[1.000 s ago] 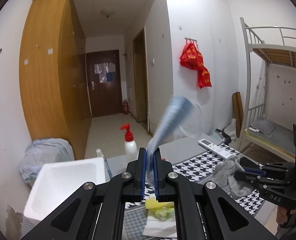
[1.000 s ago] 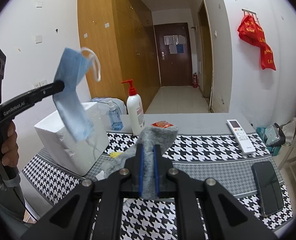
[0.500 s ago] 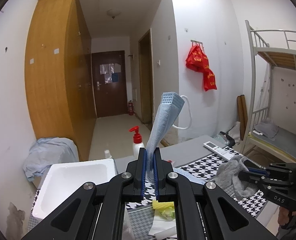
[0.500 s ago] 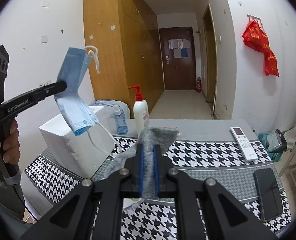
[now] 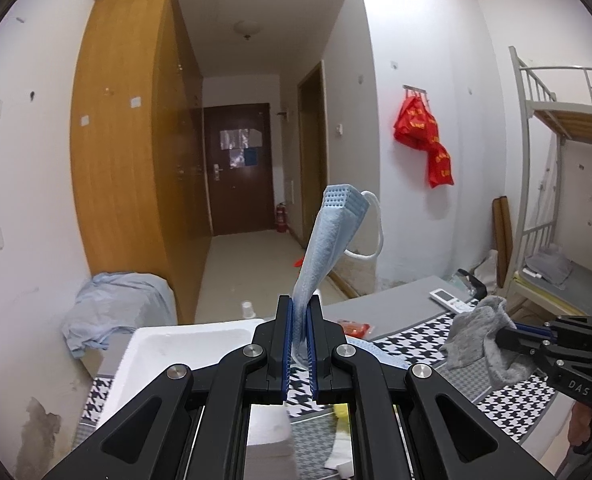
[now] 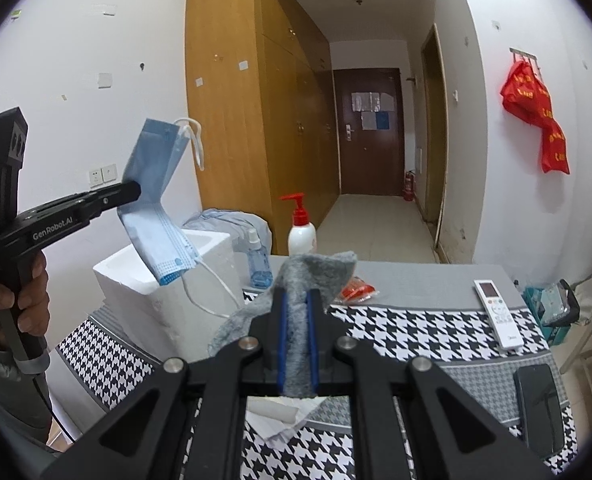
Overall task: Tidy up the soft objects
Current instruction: 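Carry the mask over the white foam box and release it inside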
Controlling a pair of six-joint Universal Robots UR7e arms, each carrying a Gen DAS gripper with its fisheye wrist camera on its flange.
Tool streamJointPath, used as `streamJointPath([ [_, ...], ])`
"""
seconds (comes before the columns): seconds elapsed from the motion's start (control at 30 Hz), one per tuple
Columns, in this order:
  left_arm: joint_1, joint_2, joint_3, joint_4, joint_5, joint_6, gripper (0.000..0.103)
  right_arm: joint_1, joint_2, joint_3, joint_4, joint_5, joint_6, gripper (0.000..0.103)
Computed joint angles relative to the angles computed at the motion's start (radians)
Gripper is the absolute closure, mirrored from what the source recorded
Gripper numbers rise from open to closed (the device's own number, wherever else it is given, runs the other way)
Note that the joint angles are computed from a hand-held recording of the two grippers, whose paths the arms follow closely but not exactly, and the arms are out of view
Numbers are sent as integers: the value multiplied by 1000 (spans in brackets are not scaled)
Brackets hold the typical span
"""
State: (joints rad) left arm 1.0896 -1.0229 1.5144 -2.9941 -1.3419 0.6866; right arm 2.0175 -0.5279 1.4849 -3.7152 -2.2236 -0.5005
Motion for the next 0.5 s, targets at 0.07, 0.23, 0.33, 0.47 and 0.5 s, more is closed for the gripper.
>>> streamJointPath([
  [0.07, 3, 2, -11, 3, 5, -3, 96, 1, 5, -12, 13, 9, -3, 91],
  [0.23, 11, 3, -25, -9, 30, -9, 96, 1, 15, -34, 40, 42, -10, 91],
  [0.33, 16, 5, -36, -16, 48, -13, 96, -1, 21, -51, 64, 65, -12, 91],
  [0.47, 22, 3, -46, -28, 67, -16, 96, 1, 30, -76, 94, 89, -20, 91],
  [0.5, 23, 2, -48, -31, 71, -15, 96, 1, 33, -83, 101, 94, -24, 91],
])
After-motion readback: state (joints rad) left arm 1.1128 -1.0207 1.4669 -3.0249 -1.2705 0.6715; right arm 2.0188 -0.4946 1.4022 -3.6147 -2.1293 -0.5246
